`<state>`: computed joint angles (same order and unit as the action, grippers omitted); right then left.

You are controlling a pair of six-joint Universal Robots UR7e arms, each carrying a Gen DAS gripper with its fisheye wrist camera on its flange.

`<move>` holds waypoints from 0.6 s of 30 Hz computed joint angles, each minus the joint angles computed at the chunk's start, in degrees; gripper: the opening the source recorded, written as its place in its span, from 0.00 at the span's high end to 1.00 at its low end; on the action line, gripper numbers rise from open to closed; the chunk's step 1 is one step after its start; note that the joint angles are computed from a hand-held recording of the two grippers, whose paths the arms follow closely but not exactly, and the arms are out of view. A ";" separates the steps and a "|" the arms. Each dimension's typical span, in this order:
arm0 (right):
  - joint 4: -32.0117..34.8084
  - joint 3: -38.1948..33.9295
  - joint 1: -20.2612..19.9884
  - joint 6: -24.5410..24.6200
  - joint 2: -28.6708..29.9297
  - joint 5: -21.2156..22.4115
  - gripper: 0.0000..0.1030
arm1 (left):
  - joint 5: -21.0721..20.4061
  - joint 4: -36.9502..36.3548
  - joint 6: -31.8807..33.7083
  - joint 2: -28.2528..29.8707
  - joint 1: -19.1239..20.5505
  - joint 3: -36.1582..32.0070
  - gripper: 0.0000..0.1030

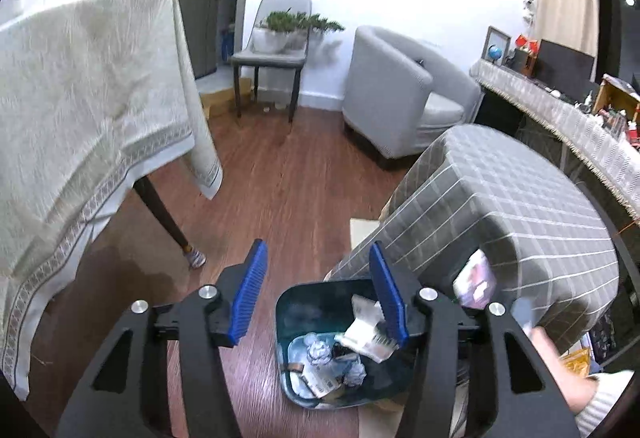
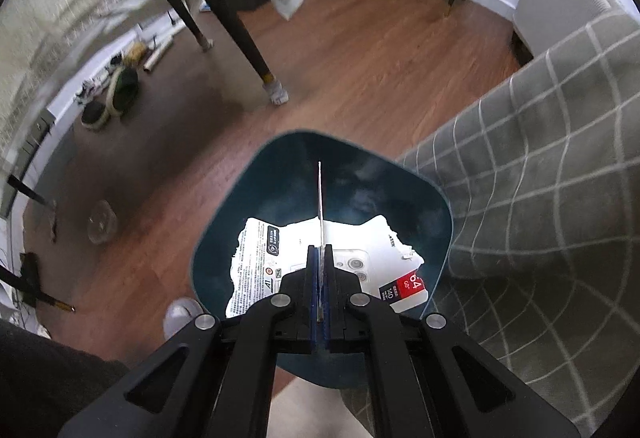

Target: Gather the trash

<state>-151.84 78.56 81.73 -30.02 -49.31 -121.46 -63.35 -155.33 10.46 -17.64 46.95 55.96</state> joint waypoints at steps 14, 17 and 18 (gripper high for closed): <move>-2.74 2.21 0.47 -2.22 -1.17 -0.88 0.55 | -2.94 -1.15 2.44 -0.71 -1.32 -2.10 0.36; -4.86 3.41 1.25 -2.87 -2.84 1.58 0.55 | -2.27 -4.02 4.44 -0.58 -2.05 -2.48 0.22; -6.24 4.32 1.60 -3.13 -3.83 2.72 0.54 | -1.02 -5.96 5.23 -0.23 -2.51 -2.79 0.15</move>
<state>-158.09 82.88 83.33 -33.14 -53.14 -118.74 -64.37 -161.29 15.69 -17.87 44.44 53.18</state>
